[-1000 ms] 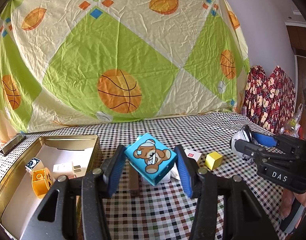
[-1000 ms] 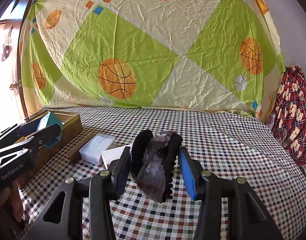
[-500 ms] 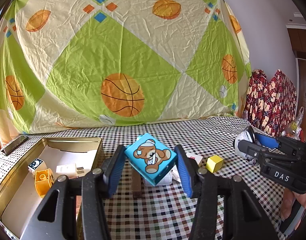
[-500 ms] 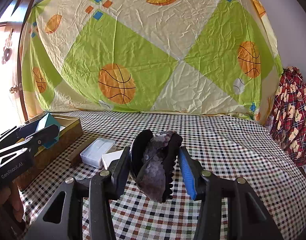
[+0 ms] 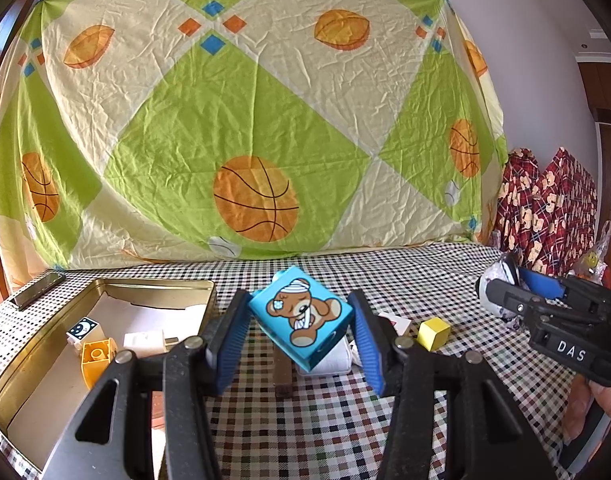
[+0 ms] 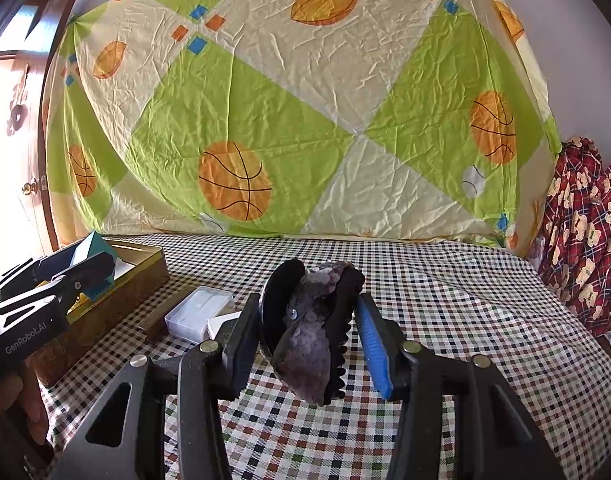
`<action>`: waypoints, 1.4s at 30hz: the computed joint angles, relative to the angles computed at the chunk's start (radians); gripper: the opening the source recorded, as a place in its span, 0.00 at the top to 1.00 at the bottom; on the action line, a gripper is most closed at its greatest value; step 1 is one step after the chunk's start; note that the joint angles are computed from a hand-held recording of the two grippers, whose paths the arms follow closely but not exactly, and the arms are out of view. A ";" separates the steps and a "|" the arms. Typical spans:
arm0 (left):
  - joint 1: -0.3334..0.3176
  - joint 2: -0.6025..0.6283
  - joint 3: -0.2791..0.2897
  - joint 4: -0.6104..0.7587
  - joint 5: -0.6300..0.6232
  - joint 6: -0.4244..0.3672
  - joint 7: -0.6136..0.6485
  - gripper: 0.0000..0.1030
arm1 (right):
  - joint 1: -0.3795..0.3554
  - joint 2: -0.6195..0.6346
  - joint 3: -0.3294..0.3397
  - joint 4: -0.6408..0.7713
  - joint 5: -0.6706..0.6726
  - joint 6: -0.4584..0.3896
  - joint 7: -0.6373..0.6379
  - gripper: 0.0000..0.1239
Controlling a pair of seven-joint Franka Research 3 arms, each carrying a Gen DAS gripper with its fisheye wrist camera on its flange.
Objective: Organize rigid objects
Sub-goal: 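Carry the blue bear box and grey rock over the gold tin with both grippers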
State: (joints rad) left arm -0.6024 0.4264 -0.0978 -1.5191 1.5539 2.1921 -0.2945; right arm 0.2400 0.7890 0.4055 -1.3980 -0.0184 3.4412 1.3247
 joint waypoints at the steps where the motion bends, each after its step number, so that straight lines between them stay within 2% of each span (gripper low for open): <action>1: -0.001 -0.005 0.001 -0.007 0.002 -0.003 -0.006 0.52 | -0.003 0.002 0.006 0.001 -0.003 0.000 0.001 0.60; 15: 0.024 -0.075 -0.031 -0.108 0.033 -0.033 -0.069 0.52 | -0.011 0.011 0.066 -0.014 -0.092 0.033 0.013 0.60; 22: 0.036 -0.093 -0.048 -0.133 0.043 -0.046 -0.075 0.52 | -0.014 0.012 0.071 -0.018 -0.128 0.043 0.042 0.60; 35: 0.066 -0.146 -0.073 -0.205 0.039 -0.046 -0.101 0.52 | -0.014 0.046 0.122 0.027 -0.163 -0.004 0.016 0.60; 42: 0.084 -0.177 -0.088 -0.246 0.041 -0.051 -0.120 0.52 | 0.013 0.054 0.122 0.044 -0.139 -0.019 -0.026 0.60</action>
State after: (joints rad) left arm -0.5185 0.2494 -0.1856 -1.7652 1.5954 2.1409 -0.4149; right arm 0.2530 0.8426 0.5273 -1.3540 -0.1571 3.4224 1.2991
